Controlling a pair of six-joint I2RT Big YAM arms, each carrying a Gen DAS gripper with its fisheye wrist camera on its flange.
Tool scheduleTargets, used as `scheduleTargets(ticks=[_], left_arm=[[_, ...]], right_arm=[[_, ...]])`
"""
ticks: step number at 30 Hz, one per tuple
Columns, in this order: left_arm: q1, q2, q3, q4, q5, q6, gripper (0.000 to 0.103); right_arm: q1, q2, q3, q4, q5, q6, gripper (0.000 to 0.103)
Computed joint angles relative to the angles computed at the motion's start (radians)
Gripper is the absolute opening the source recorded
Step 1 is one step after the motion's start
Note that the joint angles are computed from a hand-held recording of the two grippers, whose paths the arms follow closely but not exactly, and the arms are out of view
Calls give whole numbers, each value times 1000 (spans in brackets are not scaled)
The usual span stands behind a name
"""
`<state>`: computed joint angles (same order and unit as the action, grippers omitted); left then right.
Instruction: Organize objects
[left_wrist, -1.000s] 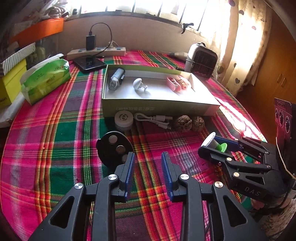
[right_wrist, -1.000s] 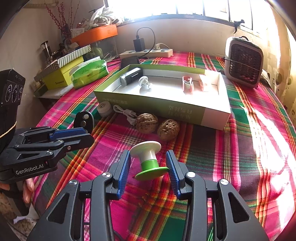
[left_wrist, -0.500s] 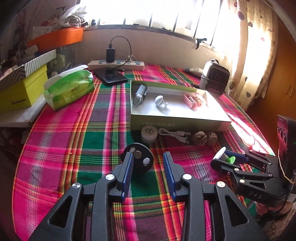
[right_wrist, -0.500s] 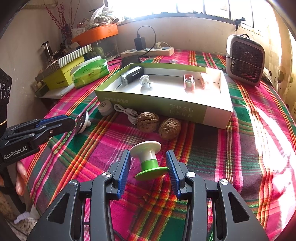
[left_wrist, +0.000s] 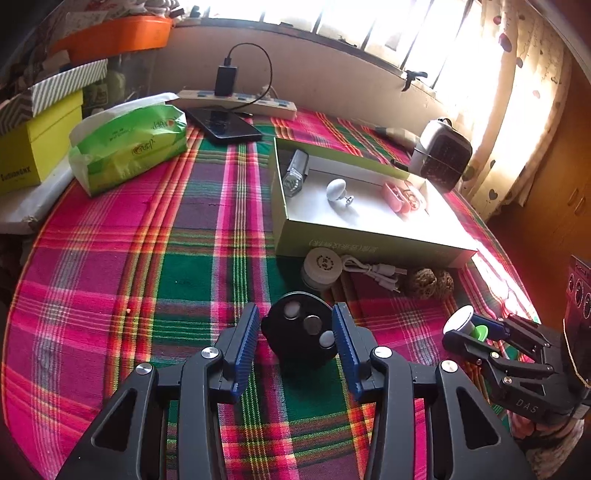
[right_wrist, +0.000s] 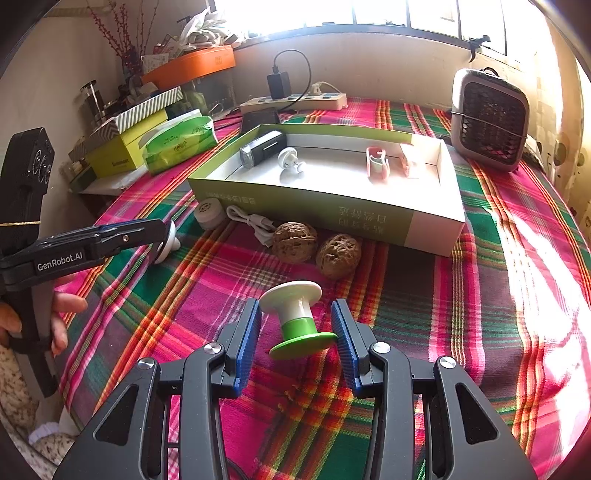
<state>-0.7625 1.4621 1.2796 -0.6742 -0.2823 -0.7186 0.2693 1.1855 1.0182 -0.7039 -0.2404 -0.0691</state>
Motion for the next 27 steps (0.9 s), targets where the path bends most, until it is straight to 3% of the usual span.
scheduleTargets(ticks=[6, 17, 22, 27], left_arm=[[-1, 25, 15, -3, 31, 16, 39], [-10, 32, 22, -10, 3, 9, 39], [-20, 45, 41, -48, -37, 21, 27], [-19, 45, 41, -47, -38, 22, 27]], right_arm=[[0, 5, 3, -1, 4, -2, 41], [0, 9, 6, -4, 6, -2, 41], [0, 9, 5, -5, 8, 2, 41], [1, 9, 6, -6, 10, -2, 41]])
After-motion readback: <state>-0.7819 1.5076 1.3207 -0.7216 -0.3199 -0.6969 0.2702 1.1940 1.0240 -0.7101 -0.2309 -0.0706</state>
